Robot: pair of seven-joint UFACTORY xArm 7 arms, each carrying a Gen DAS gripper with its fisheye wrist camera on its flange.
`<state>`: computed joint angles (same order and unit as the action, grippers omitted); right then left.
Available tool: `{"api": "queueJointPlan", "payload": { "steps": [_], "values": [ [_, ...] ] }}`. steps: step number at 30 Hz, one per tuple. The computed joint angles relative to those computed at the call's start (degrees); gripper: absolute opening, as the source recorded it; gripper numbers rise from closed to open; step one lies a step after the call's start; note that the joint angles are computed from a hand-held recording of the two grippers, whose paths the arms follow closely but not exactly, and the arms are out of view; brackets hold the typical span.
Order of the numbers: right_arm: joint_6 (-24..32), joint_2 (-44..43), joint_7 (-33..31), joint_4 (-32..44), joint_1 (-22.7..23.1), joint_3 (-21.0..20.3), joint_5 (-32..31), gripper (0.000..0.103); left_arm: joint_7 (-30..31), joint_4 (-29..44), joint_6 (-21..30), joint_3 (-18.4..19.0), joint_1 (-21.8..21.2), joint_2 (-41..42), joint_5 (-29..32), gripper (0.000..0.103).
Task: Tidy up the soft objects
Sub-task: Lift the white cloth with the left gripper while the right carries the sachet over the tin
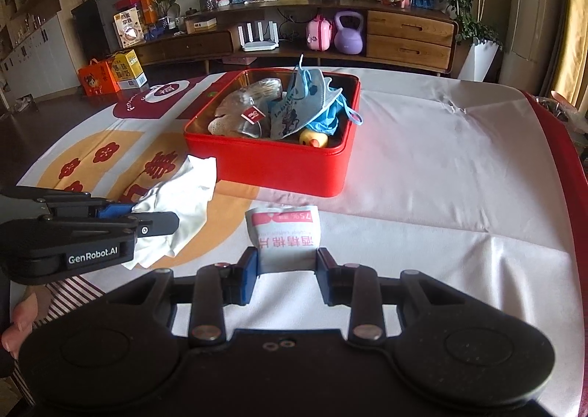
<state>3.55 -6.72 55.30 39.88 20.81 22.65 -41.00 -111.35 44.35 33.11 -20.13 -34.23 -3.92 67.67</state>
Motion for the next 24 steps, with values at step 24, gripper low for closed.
{"api": "queueJointPlan", "payload": {
  "steps": [24],
  "values": [
    [4.5,1.9,-7.1,11.0,1.2,0.1,2.8,0.033,12.7,4.2,-0.7,-1.9,7.5,-6.6,-3.3,0.019]
  ]
}}
